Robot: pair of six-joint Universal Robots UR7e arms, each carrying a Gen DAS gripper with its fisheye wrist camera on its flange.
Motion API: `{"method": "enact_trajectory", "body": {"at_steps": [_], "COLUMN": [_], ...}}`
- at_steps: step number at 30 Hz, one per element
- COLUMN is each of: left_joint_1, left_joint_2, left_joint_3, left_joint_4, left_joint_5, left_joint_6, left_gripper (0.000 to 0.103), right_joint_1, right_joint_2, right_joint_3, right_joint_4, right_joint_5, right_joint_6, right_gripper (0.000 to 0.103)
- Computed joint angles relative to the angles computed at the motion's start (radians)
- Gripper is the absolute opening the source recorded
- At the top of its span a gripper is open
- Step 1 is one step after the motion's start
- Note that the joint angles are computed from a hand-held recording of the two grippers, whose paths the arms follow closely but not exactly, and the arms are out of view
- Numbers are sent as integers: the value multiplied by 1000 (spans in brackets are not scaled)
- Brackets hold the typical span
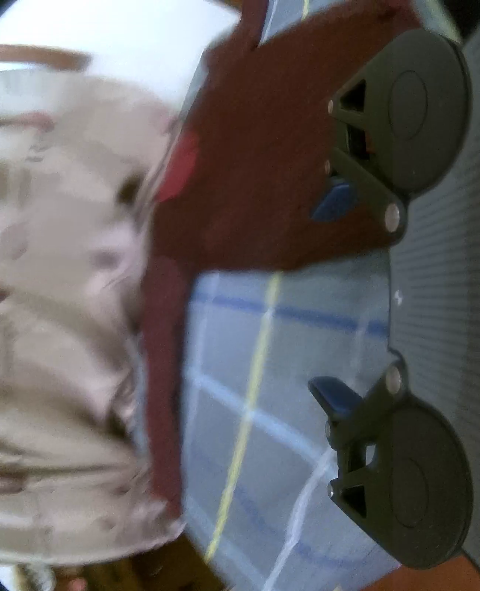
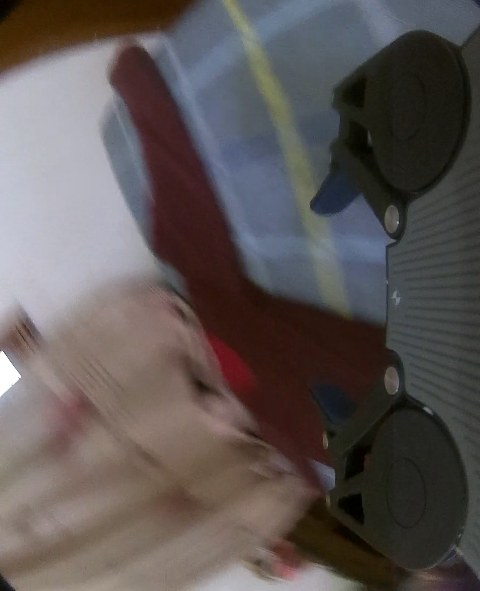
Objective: Fold small clothes
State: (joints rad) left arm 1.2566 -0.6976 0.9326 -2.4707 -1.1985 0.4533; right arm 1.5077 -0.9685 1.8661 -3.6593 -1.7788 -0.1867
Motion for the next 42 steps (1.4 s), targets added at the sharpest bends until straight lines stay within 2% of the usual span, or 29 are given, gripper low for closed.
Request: {"method": "enact_trajectory", "body": {"at_steps": [1,5,7,9,10,11,12,13,14,15,16,17,18,22,24,28,30,32,33,34,36,37,38,39,40,41,42], "left_joint_1": [9,34,43,48,50,52,53,51,48,43,41,43,45,39,28,19,14,17,20,23,28,27,26,26,29,34,43], "left_joint_2": [-9,-23,-36,-47,-49,-49,-49,-53,-52,-46,-47,-46,-46,-89,-120,-157,-194,-207,-203,-195,-180,-168,-157,-139,-125,-105,-88], "left_joint_3": [0,7,39,69,72,67,63,63,55,39,39,30,18,27,53,94,192,212,201,185,162,151,142,128,127,115,94], "left_joint_4": [44,128,109,83,91,114,143,165,204,246,247,261,278,240,202,232,122,84,82,76,64,64,71,77,59,47,78], "left_joint_5": [-33,-99,-119,-145,-167,-195,-223,-237,-246,-239,-230,-241,-250,-287,-270,-168,-106,-108,-127,-158,-217,-219,-216,-212,-210,-226,-250], "left_joint_6": [-13,-51,-42,-19,-20,-23,-21,-8,15,17,-7,-30,-46,-41,-11,6,87,99,75,44,7,4,4,1,-14,-27,-25], "left_gripper": [92,92,92,91,91,91,85,74,36,21,20,13,12,9,6,6,6,6,6,7,14,21,45,74,79,80,80], "right_joint_1": [24,103,117,129,135,135,127,123,118,114,108,95,90,92,103,120,119,126,118,107,109,109,105,97,93,94,93], "right_joint_2": [24,138,193,250,260,255,239,235,227,229,225,212,199,173,147,95,82,88,87,80,80,87,85,78,77,87,101], "right_joint_3": [16,-28,-44,-98,-111,-100,-97,-98,-93,-99,-89,-76,-58,-10,21,68,95,113,127,140,132,125,120,115,103,86,67], "right_joint_4": [-8,41,22,-30,-24,-18,9,27,27,36,33,33,31,-32,-73,-58,-35,-39,-62,-82,-114,-156,-171,-160,-138,-132,-130], "right_joint_5": [-22,-209,-216,-258,-269,-246,-203,-187,-185,-178,-156,-121,-101,-77,-83,-98,-110,-188,-186,-166,-184,-183,-160,-128,-114,-119,-120], "right_joint_6": [-10,-18,-16,-73,-80,-62,-31,-4,-2,2,32,76,103,124,128,149,180,162,157,166,158,143,146,148,139,124,112], "right_gripper": [98,94,93,92,88,73,52,43,29,19,19,18,17,15,12,11,10,10,10,10,23,29,52,80,92,103,102]}}
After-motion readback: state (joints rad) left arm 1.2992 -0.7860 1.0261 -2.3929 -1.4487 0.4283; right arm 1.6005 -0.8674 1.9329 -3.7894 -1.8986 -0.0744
